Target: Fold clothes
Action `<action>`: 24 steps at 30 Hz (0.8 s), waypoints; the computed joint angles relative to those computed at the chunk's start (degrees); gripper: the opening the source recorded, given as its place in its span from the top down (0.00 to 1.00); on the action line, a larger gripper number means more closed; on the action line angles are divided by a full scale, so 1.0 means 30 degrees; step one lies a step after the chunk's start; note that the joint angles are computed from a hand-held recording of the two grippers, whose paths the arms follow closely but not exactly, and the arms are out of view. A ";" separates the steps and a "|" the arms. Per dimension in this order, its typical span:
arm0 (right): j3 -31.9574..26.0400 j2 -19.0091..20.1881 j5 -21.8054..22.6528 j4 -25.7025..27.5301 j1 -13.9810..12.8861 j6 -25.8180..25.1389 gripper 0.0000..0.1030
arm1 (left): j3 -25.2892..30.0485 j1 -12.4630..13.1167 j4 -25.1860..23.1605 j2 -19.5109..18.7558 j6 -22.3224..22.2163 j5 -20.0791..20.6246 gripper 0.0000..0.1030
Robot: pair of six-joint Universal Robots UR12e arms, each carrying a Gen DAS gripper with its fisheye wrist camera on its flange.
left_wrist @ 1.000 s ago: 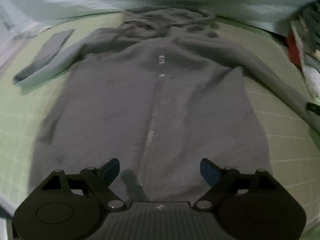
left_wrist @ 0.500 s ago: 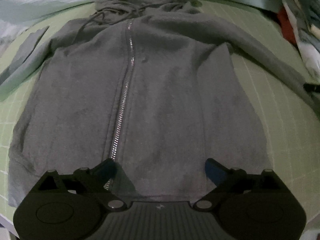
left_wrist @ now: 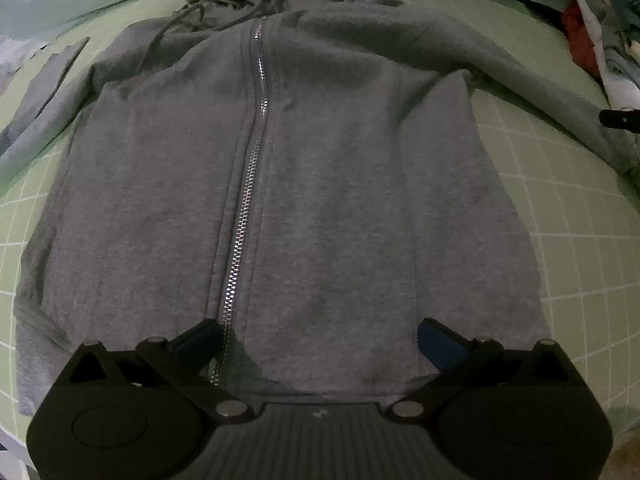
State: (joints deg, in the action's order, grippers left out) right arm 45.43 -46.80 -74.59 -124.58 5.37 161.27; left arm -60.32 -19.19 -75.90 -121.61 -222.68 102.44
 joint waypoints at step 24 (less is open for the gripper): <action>0.0251 0.0531 -0.2713 -0.5722 0.0822 0.3033 0.27 | 0.1203 0.0298 -0.1479 -0.0607 -0.0654 -0.0567 0.00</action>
State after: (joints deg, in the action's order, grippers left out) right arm 46.18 -45.21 -82.73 -141.75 7.84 170.37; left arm -56.71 -18.30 -80.34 -123.43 -224.64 100.74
